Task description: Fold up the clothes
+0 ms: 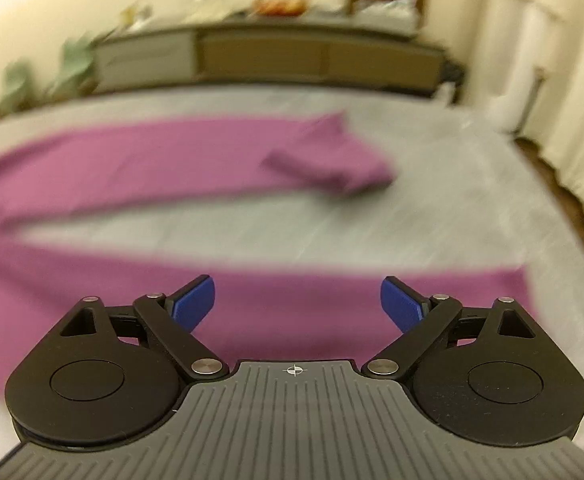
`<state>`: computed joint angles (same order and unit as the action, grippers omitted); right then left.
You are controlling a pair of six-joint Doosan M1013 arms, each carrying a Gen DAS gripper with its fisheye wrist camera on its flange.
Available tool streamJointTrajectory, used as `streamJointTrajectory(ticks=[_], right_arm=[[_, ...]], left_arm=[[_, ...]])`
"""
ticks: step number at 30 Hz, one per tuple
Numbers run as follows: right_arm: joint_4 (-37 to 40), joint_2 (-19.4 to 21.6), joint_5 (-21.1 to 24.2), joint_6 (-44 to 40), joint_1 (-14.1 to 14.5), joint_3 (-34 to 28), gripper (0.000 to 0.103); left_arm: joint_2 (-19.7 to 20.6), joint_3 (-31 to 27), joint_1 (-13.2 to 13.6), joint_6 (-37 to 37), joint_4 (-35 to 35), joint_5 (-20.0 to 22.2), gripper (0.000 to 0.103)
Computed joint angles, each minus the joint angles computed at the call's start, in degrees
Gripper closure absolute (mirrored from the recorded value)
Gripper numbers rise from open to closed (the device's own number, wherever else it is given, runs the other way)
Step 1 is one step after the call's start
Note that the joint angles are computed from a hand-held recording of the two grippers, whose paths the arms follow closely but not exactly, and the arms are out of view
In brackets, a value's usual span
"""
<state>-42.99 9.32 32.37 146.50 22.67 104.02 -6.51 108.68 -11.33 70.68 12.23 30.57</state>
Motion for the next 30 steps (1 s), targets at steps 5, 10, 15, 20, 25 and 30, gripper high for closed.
streamJointTrajectory(ticks=[5,10,15,20,25,30], right_arm=[[-3.24,6.62,-1.34,-3.7,-1.95,-6.92,0.007],[-1.87,12.82,-2.47,-9.76,-2.8,-13.14,0.012],[13.36,14.66,-0.85,-18.22,-5.97,-15.86,0.088],[9.4,12.18,-0.6,-14.96,-6.57,-13.63,0.102],[-1.9,12.25,2.41,-9.81,-4.25,-13.48,0.065],[-5.26,14.37,2.92,-8.4,-2.03,-15.84,0.041]], left_arm=[[4.49,-1.59,-3.6,4.85,-14.92,-10.95,0.029],[10.24,-3.61,-4.36,6.43,-19.89,-7.77,0.032],[12.5,-4.31,-2.97,-0.5,-16.26,-6.35,0.033],[13.77,-5.23,-3.11,-2.44,-15.5,-6.25,0.033],[13.53,-5.48,-4.38,-0.31,-16.75,-5.38,0.032],[13.68,-5.54,-5.46,-2.56,-13.97,-4.38,0.032]])
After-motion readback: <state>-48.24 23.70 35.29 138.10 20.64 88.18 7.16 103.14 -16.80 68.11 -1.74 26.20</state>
